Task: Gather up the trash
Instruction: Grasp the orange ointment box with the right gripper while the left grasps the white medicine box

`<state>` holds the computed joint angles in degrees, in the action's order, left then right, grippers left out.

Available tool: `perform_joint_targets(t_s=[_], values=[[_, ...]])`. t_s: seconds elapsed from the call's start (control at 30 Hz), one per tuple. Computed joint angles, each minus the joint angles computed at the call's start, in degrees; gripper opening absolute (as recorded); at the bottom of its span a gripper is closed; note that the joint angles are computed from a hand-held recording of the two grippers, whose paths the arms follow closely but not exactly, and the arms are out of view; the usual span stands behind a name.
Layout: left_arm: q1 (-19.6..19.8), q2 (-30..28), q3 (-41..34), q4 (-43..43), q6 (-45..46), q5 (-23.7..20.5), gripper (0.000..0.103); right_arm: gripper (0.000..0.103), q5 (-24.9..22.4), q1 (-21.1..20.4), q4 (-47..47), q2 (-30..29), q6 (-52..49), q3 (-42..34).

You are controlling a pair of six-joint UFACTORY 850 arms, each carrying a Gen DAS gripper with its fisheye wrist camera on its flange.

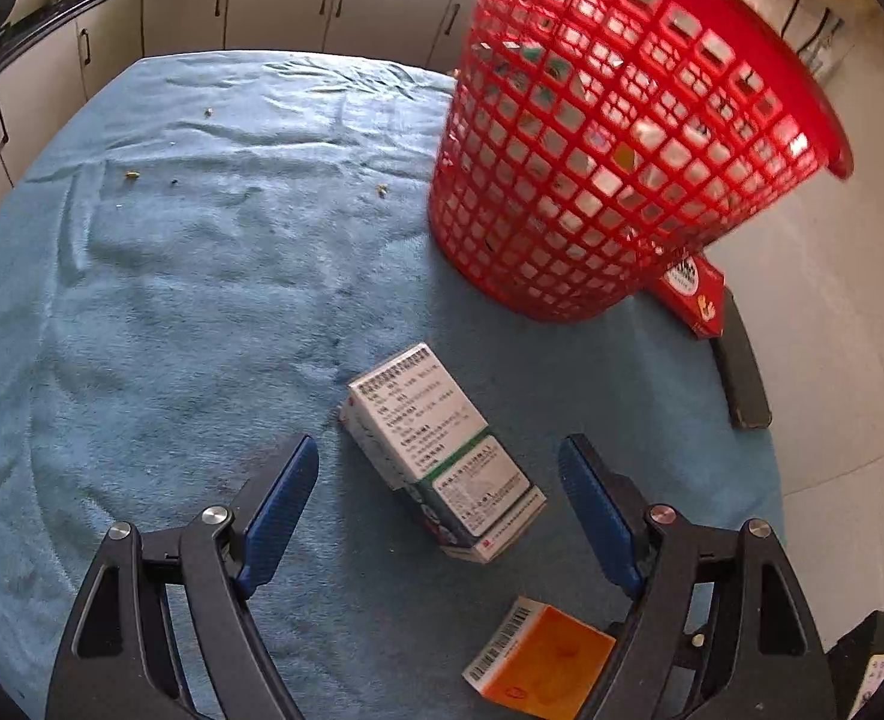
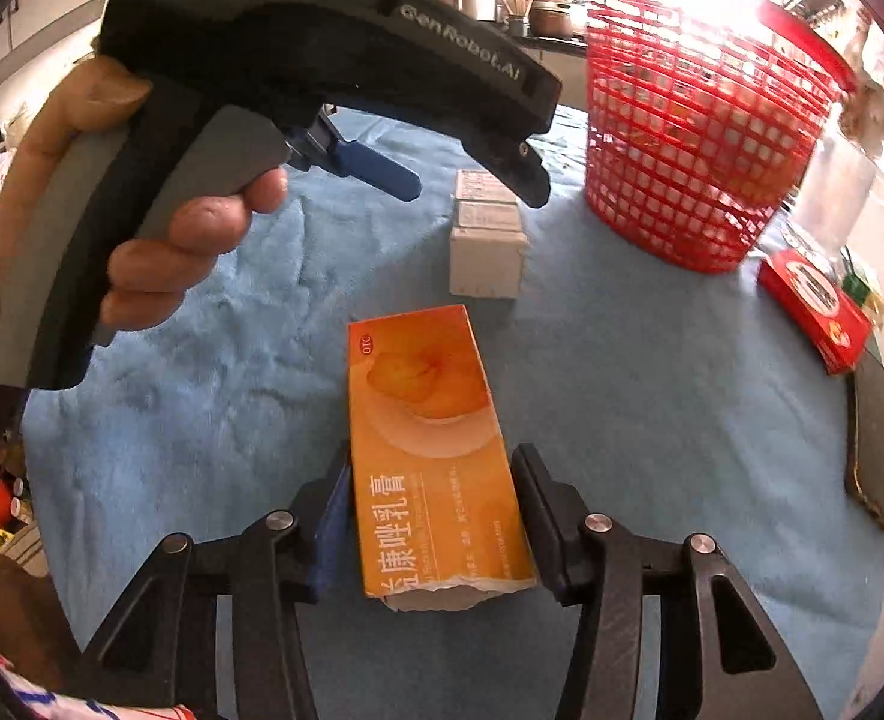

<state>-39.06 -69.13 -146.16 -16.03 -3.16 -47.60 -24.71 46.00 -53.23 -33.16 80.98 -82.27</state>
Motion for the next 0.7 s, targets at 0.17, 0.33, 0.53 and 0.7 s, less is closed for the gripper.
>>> perform_joint_targets(t_s=[0.17,0.33,0.53,0.7], values=[[-1.0,-0.7,-1.0,3.9,-2.1,-1.3,0.077,0.056,0.8,0.1,-2.0,2.1,4.0,2.8],[-1.2,1.7,3.3,3.4,-1.1,0.3,0.046,0.067,1.4,-0.3,-2.1,1.7,4.4,2.5],[-0.9,9.5,15.9,2.9,0.2,7.9,0.043,0.067,2.0,-0.2,-4.2,1.6,7.4,2.9],[-0.6,17.1,27.6,2.7,1.9,15.2,0.042,0.056,2.6,-0.2,-5.8,1.6,9.6,3.4]])
